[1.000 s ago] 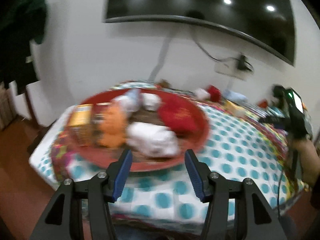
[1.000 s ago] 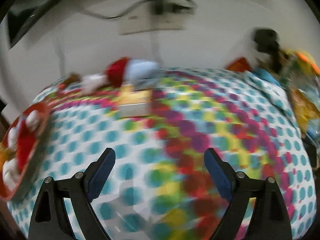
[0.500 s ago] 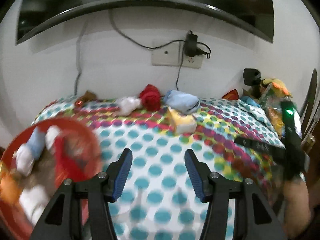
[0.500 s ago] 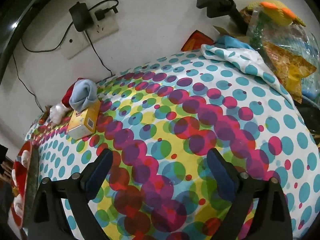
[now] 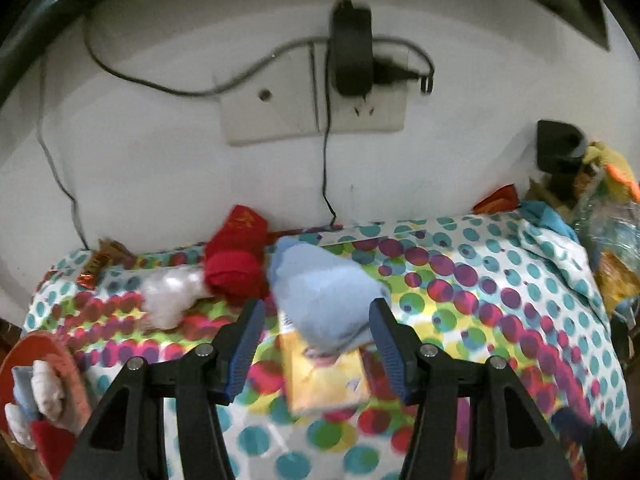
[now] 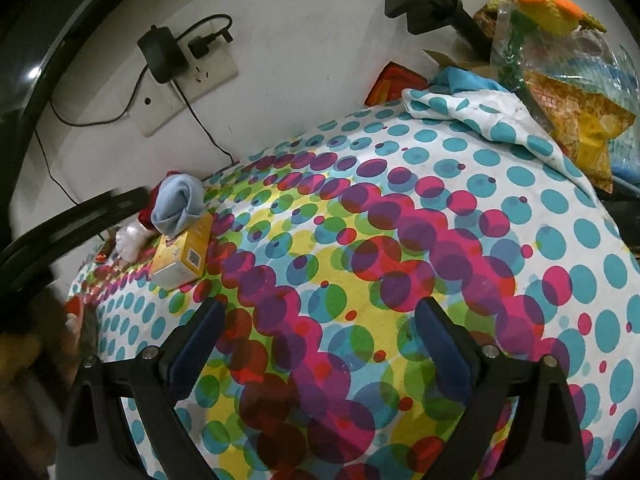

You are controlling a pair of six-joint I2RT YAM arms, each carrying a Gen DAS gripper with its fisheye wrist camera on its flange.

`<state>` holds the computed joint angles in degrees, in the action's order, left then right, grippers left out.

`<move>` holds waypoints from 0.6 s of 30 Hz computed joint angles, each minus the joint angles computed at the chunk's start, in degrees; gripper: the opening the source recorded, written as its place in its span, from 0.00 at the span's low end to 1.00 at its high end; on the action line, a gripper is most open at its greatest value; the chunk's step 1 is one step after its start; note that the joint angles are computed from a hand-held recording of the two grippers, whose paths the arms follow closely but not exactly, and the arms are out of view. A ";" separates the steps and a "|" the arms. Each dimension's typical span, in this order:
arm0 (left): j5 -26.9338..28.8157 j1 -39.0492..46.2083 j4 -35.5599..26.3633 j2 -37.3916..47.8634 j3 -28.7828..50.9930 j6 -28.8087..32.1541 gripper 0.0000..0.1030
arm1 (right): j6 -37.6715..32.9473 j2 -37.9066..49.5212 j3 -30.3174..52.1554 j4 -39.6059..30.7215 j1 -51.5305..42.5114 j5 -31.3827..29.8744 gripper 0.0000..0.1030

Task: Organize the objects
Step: 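Reach the left gripper to the light blue sock and grasp it, then carry the blue sock over the red tray and lower it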

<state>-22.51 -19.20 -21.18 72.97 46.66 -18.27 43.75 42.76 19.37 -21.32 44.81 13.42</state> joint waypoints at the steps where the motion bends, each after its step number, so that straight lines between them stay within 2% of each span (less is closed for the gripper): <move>1: -0.24 0.09 0.74 2.46 1.16 -0.53 0.54 | -0.21 0.00 0.00 -0.02 -0.03 -0.16 0.93; 5: 0.29 0.29 1.58 8.00 3.67 -2.53 0.54 | -0.66 -0.94 -0.23 -0.42 -0.21 -0.67 0.93; 7: 2.66 0.82 1.34 9.98 4.35 -2.69 0.54 | -0.51 -1.02 -0.17 -0.45 -0.06 -0.67 0.93; 9: 3.66 0.83 0.73 10.82 4.48 -2.65 0.28 | -0.25 -1.07 -0.09 -0.53 0.44 -0.32 0.93; 10: 2.95 0.35 1.01 10.42 3.87 -2.84 0.28 | -0.14 -0.83 0.01 -0.45 0.66 -0.20 0.93; 12: 3.31 -0.18 2.22 8.59 2.21 -2.51 0.21 | -0.03 -0.21 0.14 -0.12 0.82 -0.10 0.93; 18: 1.03 -3.56 2.11 1.86 -0.68 -1.27 0.20 | 0.14 0.45 0.55 -0.20 1.17 0.19 0.93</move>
